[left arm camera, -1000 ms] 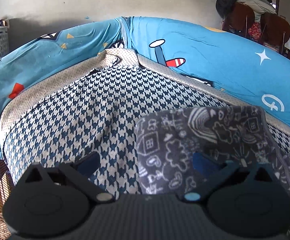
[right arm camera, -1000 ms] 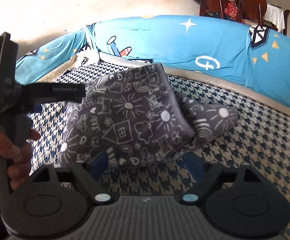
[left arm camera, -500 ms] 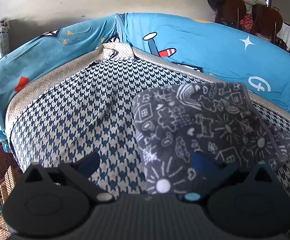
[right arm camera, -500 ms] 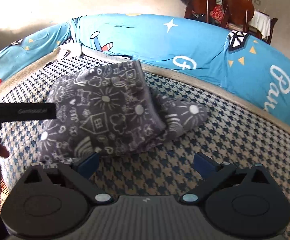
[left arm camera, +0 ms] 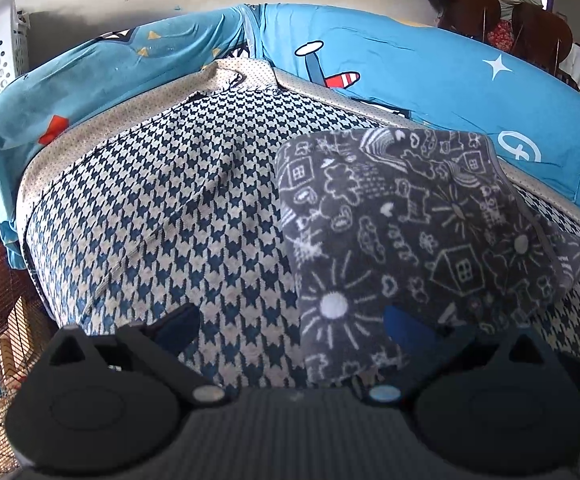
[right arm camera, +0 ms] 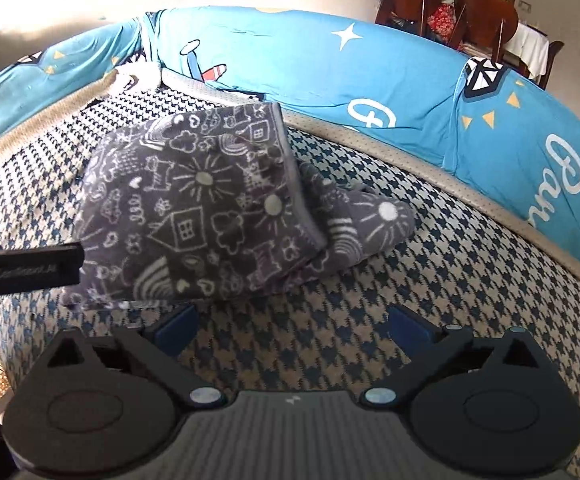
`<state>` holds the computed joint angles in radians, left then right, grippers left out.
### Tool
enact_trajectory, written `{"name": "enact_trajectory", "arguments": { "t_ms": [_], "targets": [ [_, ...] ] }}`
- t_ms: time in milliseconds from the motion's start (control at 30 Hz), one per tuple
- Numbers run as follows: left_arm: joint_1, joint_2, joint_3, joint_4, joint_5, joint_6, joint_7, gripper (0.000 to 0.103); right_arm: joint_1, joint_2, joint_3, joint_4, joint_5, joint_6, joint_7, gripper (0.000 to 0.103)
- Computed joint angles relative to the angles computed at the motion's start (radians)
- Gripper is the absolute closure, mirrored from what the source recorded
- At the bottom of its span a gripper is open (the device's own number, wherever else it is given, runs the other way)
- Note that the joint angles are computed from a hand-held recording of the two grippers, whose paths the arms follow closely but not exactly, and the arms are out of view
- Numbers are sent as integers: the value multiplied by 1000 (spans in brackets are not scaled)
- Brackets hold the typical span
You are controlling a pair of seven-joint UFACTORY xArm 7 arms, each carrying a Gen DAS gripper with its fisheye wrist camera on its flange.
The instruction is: Fold clothes
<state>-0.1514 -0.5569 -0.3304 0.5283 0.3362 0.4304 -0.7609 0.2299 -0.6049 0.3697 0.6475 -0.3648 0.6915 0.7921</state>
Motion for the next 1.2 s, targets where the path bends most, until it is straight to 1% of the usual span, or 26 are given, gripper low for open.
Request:
{"name": "enact_trajectory", "arguments": {
  "t_ms": [67,200,333,567,767,1200],
  "targets": [
    [-7,-3,-2,-4,-1,7,3,0,-3,-2,-6,-3,2,10,-1,1],
    [-21,-6,-3,-9,-10,15,1,0,7,6,-35,-2,46,36,-12,1],
    [-42,-3,4,-10,-27,28,10,0,7,7,-38,-6,53,45,-10,1],
    [-56,-3,11,-11,-40,42,16,0,4,23,-36,-3,57,57,2,1],
    [-52,-6,2,-10,-34,38,12,0,10,29,-50,-7,71,44,5,1],
    [-59,-8,2,-11,-32,42,11,0,10,22,-49,-22,71,-1,2,1]
  ]
}}
